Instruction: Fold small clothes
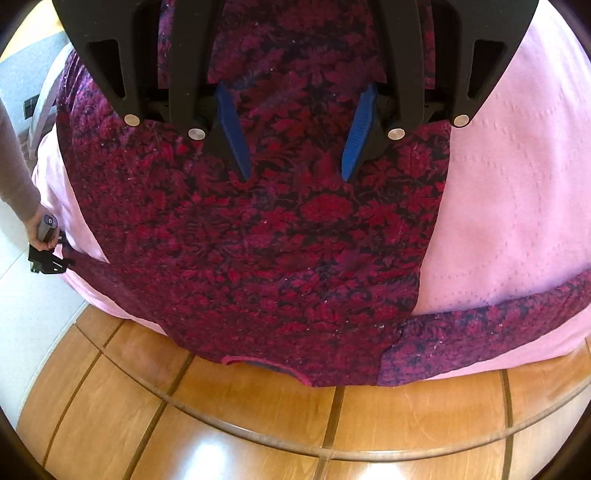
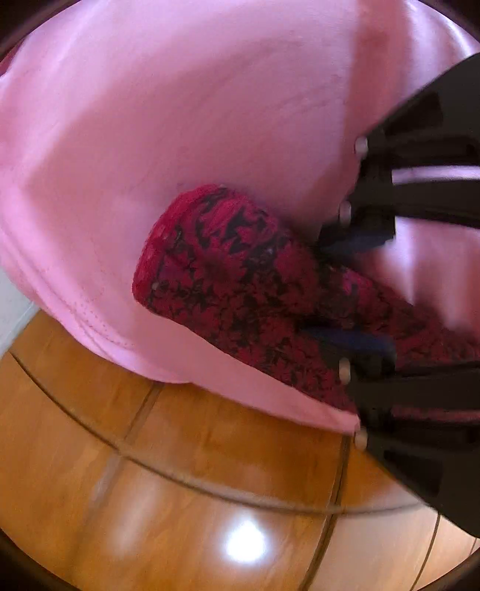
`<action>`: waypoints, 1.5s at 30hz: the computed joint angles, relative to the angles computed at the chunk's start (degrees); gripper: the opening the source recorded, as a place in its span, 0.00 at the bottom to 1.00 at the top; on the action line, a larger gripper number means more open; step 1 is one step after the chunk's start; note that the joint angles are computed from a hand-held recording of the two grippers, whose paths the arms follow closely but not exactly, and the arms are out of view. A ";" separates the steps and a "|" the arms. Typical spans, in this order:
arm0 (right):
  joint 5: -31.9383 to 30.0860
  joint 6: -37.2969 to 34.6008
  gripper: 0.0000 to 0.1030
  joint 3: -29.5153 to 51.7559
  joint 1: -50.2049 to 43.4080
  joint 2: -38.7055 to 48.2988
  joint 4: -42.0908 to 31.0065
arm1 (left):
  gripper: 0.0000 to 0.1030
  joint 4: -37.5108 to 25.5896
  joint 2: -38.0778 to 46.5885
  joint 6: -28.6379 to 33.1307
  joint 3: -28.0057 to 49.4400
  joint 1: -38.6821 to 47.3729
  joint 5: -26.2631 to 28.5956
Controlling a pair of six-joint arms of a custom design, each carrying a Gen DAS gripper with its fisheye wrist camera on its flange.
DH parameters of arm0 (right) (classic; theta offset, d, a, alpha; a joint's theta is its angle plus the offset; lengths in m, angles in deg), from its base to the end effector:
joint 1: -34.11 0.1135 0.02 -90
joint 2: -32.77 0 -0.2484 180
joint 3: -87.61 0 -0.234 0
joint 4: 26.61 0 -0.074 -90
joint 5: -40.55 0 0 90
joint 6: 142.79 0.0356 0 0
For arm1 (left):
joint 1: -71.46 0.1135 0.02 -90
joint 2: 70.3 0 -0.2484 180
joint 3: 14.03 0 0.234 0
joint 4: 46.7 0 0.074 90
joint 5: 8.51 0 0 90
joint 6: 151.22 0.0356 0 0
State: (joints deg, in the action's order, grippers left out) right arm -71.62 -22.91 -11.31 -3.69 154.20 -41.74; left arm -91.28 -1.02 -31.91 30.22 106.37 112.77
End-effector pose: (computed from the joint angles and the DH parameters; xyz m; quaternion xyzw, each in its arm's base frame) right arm 0.3152 -0.2275 0.0858 0.4745 0.8102 0.1631 0.3032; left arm 0.1586 0.0882 0.1489 0.0014 0.9490 -0.1341 0.2854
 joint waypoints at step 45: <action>5.63 -2.68 0.56 -29.21 42.46 -32.50 11.32 | 0.17 4.04 45.59 -35.22 46.61 -15.83 5.16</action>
